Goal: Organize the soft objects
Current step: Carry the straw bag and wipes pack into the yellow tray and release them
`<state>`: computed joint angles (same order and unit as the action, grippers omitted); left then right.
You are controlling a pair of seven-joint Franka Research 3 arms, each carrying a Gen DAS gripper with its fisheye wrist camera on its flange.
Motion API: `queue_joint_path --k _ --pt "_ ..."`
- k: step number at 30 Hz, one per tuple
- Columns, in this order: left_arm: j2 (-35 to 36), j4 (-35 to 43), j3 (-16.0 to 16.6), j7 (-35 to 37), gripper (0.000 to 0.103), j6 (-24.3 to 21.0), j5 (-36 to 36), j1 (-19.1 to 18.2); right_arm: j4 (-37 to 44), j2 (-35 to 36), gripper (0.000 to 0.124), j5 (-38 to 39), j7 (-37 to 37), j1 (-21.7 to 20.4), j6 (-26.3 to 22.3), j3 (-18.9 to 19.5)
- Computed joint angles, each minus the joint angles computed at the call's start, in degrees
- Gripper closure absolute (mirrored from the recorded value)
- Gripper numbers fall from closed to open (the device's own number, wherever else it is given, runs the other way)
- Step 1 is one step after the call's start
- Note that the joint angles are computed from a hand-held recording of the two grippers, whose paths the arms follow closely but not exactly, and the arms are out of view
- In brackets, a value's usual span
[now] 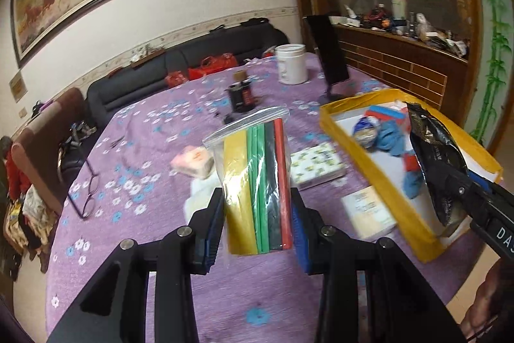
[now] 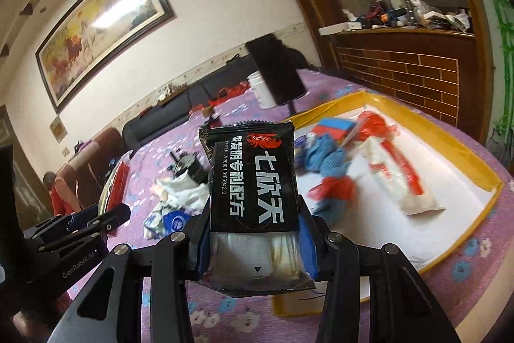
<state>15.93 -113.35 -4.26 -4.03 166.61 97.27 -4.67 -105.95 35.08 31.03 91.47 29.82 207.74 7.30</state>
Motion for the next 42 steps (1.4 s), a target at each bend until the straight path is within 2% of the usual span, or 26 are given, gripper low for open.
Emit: queue_joint_path --k 7,17,23,30,35,38,42 --pt "1.64 2.63 -0.50 6.02 0.066 1.87 -5.25 -1.74 -4.63 -2.36 0.075 -2.30 3.82 -3.88 2.69 1.53" --pt "4.31 6.42 0.43 13.58 0.066 3.13 -11.67 -6.29 -9.36 -5.07 0.075 -4.24 7.66 -6.54 4.05 1.70" --pt "6.09 8.47 0.94 18.46 0.066 3.92 -15.93 -9.02 -11.47 -6.78 0.075 -3.28 7.78 -6.33 3.52 0.46" --pt "9.09 10.85 1.60 27.73 0.066 4.90 -25.40 -11.95 -13.46 -8.08 0.075 -2.94 8.23 -7.31 2.72 -0.12" --pt "11.45 12.38 0.72 36.15 0.066 4.68 -34.36 -12.76 -13.97 -8.03 0.075 -4.90 9.73 -9.08 2.02 0.41" --pt "12.32 13.13 3.20 36.30 0.066 5.47 -35.07 -15.38 -14.08 -8.13 0.075 -4.58 9.71 -8.87 1.44 -0.13" --pt "13.77 14.01 3.25 40.49 0.066 5.72 -39.85 -16.07 -14.60 -8.52 0.075 -4.25 9.43 -8.88 0.90 -0.87"
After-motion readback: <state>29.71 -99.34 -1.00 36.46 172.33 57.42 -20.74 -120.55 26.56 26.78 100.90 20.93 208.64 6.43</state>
